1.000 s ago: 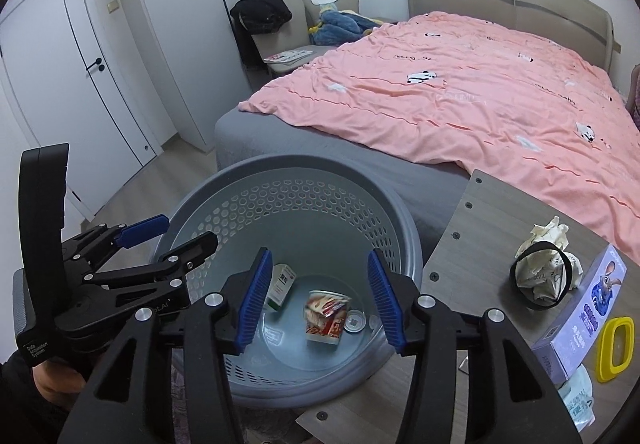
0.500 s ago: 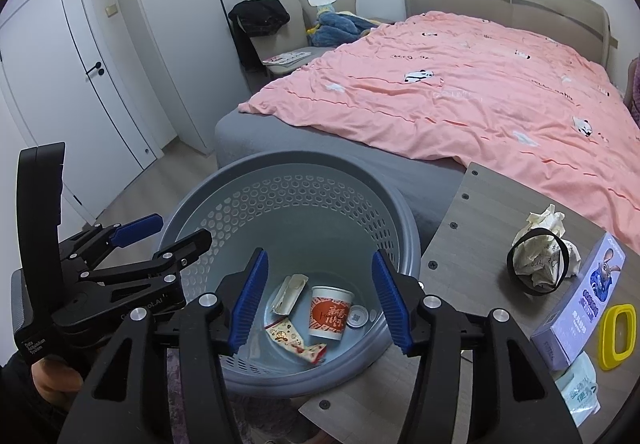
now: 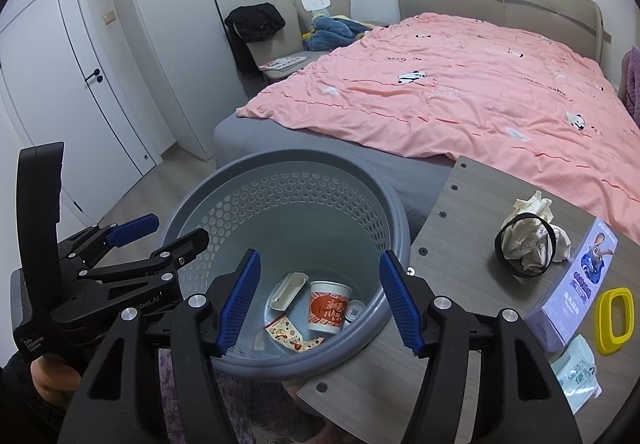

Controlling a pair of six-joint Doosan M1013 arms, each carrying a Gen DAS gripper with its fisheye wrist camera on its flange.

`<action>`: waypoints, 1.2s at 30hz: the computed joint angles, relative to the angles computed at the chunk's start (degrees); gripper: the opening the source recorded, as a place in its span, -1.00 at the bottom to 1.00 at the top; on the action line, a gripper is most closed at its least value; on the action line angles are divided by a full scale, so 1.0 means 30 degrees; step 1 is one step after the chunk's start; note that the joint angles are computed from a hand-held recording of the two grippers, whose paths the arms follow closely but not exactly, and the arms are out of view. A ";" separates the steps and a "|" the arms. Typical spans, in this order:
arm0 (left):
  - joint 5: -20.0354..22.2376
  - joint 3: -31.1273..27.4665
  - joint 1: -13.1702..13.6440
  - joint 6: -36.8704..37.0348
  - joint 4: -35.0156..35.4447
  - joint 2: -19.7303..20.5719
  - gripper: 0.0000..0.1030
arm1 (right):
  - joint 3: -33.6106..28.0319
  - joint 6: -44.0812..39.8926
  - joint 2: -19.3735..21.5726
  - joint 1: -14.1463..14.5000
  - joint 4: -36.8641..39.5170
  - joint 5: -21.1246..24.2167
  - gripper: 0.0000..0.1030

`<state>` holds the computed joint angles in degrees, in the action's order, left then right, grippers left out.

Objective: Collect trash
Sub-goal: 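Move both open tools from the basket back toward the table, then reach to the light-blue baby wipes pouch and grasp it with the right tool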

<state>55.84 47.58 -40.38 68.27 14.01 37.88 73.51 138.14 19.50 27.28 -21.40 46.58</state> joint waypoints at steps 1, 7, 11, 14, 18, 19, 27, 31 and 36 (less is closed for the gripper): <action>-0.0027 0.0054 -0.0024 0.0028 -0.0008 -0.0035 0.40 | 0.0057 0.0061 -0.0039 -0.0010 -0.0035 -0.0014 0.18; -0.0206 0.0299 -0.0144 0.0315 -0.0128 -0.0210 0.41 | 0.0540 0.0849 -0.0409 0.0122 -0.0580 -0.0022 0.19; -0.0353 0.0458 -0.0263 0.0489 -0.0136 -0.0344 0.43 | 0.0983 0.1433 -0.0736 0.0193 -0.0994 -0.0089 0.24; -0.0402 0.0533 -0.0387 0.0671 -0.0099 -0.0414 0.43 | 0.1314 0.1924 -0.0988 0.0268 -0.1344 -0.0145 0.25; -0.0466 0.0693 -0.0590 0.0935 -0.0144 -0.0533 0.44 | 0.1835 0.2711 -0.1384 0.0384 -0.1900 -0.0261 0.28; -0.0522 0.0760 -0.0658 0.1059 -0.0181 -0.0578 0.44 | 0.1948 0.2841 -0.1475 0.0402 -0.1995 -0.0272 0.28; -0.0841 0.1055 -0.1321 0.2088 -0.0431 -0.0786 0.44 | 0.3439 0.4765 -0.2620 0.0612 -0.3420 -0.0085 0.30; -0.1003 0.1259 -0.1702 0.2738 -0.0664 -0.0888 0.44 | 0.4319 0.6230 -0.3327 0.0708 -0.4326 0.0157 0.32; -0.0821 0.1136 -0.2178 0.3345 -0.0824 -0.0786 0.44 | 0.5503 0.8412 -0.4221 0.0837 -0.5505 0.0854 0.32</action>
<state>53.38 50.99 -46.91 78.30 11.54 35.53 90.02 163.38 6.83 29.79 -37.91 49.14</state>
